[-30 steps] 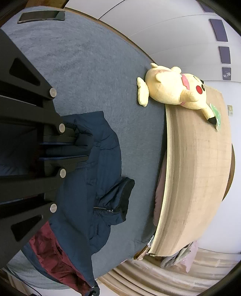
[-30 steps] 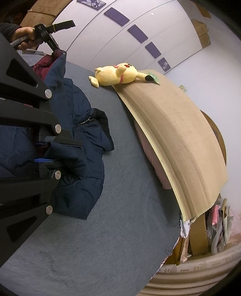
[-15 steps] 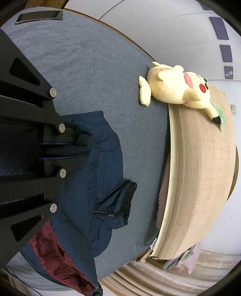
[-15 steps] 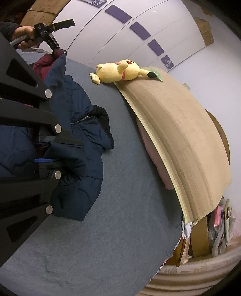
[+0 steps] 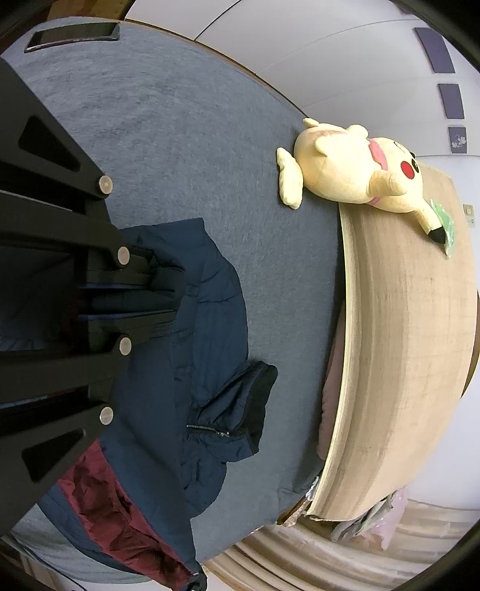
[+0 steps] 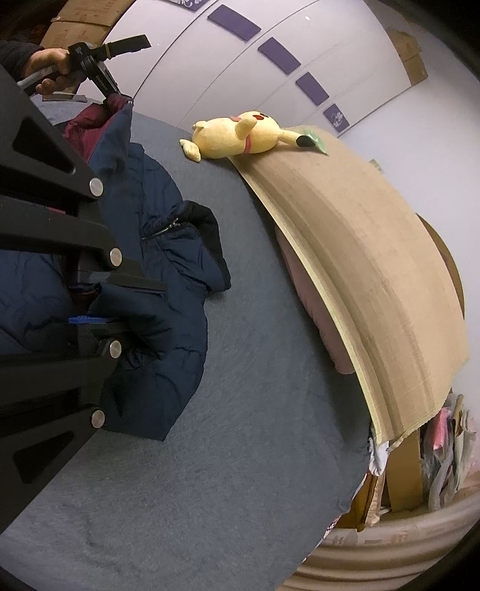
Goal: Fold large clothes
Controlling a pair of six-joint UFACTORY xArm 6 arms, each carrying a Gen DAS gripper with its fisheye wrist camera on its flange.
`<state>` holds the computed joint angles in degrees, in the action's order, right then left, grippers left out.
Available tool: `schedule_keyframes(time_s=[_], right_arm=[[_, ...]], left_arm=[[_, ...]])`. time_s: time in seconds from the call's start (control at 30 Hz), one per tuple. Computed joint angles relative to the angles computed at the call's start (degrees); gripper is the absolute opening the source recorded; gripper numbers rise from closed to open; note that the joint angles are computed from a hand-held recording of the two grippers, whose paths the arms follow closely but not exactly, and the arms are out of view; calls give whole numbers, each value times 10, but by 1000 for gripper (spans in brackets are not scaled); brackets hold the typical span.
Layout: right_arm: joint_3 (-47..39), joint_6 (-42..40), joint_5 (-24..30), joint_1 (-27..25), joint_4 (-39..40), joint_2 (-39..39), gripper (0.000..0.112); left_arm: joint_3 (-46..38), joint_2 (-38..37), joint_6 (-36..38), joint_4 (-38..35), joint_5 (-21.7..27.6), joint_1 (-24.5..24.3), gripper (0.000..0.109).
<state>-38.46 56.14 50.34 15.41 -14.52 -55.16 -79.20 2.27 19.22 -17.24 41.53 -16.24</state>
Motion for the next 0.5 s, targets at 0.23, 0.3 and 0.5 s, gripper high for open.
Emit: schedule_keyframes(time_s=[0.23, 0.3, 0.5], right_arm=[[0, -12, -7, -13, 11, 9, 10], [-1, -15, -6, -15, 12, 11, 10], [-2, -22, -7, -21, 18, 16, 10]], left_arm=[[-12, 9, -10, 12, 3, -3, 9], [-17, 12, -13, 16, 4, -5, 9], [-29, 21, -21, 27, 7, -8, 9]])
